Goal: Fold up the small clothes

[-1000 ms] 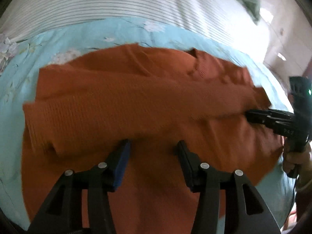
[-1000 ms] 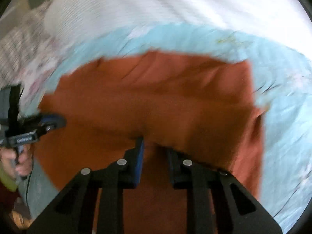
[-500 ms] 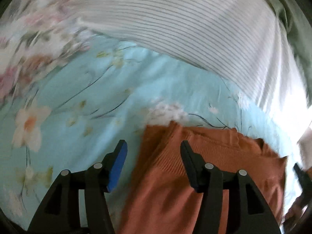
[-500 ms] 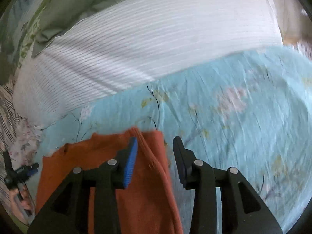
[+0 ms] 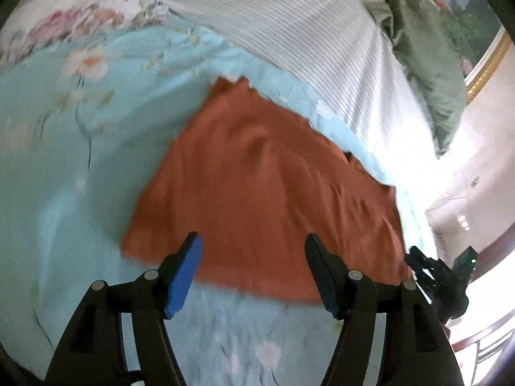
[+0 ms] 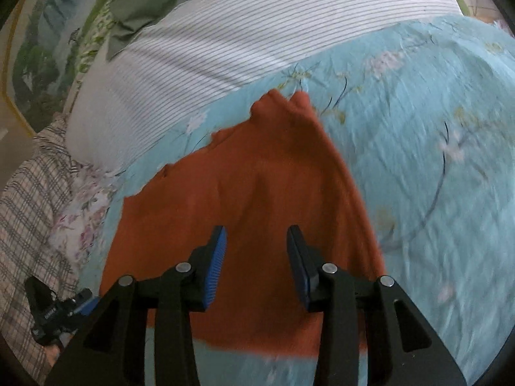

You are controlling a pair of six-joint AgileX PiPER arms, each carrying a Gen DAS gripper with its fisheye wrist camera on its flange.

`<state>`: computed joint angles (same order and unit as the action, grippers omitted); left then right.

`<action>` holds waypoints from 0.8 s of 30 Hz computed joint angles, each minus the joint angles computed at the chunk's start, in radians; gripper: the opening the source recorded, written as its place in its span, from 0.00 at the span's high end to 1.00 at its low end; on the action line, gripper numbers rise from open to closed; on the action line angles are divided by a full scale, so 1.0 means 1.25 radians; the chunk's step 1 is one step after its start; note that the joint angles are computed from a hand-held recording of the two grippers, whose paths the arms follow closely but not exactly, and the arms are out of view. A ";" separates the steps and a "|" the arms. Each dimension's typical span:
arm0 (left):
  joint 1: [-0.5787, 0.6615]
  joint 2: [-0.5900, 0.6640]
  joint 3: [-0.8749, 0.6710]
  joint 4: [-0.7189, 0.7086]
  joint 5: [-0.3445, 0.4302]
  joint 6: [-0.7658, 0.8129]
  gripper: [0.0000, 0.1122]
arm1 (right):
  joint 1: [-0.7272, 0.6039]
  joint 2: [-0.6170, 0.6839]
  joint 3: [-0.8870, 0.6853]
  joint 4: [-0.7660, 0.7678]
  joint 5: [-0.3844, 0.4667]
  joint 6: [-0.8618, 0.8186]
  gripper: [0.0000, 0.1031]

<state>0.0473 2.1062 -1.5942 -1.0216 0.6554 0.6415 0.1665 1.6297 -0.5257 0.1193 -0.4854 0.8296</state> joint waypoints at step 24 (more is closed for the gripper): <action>0.000 0.087 0.015 -0.253 -0.056 0.000 0.37 | 0.168 -0.014 0.078 0.088 -0.088 0.039 0.55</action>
<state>0.0478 2.2148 -1.5753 -1.3376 0.5859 0.6414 0.3762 1.6122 -0.4279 0.2296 -0.5955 0.8777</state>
